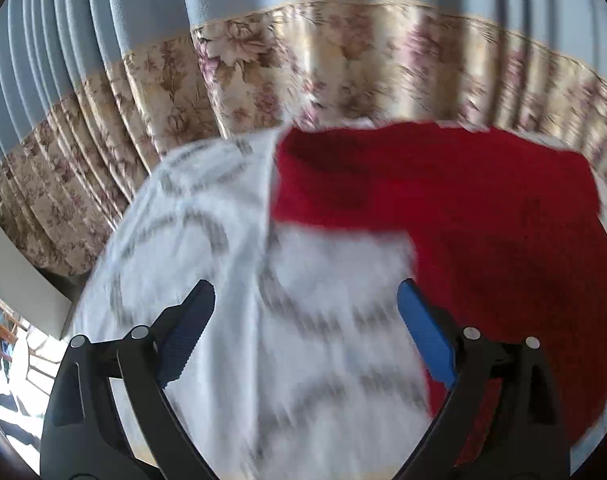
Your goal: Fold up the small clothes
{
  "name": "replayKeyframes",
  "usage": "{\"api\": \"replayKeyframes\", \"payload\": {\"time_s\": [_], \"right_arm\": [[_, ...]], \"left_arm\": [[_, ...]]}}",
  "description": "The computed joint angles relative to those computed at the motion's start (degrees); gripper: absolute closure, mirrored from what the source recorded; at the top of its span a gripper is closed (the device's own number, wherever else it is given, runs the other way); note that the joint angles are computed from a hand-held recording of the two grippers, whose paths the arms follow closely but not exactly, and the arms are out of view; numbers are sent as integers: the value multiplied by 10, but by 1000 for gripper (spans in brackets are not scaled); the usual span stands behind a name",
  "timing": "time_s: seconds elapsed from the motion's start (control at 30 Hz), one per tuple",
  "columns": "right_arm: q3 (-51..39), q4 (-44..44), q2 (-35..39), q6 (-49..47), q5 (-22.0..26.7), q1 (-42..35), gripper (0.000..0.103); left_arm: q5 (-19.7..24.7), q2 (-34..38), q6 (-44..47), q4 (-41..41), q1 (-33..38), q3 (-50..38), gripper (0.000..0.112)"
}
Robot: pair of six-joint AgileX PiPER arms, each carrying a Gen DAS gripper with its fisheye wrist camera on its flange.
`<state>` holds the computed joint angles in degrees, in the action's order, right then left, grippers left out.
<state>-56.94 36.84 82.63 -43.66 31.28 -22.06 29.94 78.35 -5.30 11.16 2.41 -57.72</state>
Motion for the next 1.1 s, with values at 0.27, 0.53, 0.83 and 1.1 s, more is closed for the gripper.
{"api": "replayKeyframes", "payload": {"time_s": [0.27, 0.53, 0.83, 1.1], "right_arm": [[227, 42, -212, -100, 36, -54, 39], [271, 34, -278, -96, 95, -96, 39], [272, -4, -267, -49, 78, -37, 39], [271, 54, -225, -95, 119, -29, 54]], "left_arm": [[38, -230, 61, -103, -34, 213, 20], [40, -258, -64, -65, -143, 267, 21], [-36, -123, -247, 52, -267, 202, 21], [-54, -66, -310, 113, -311, 163, 41]]}}
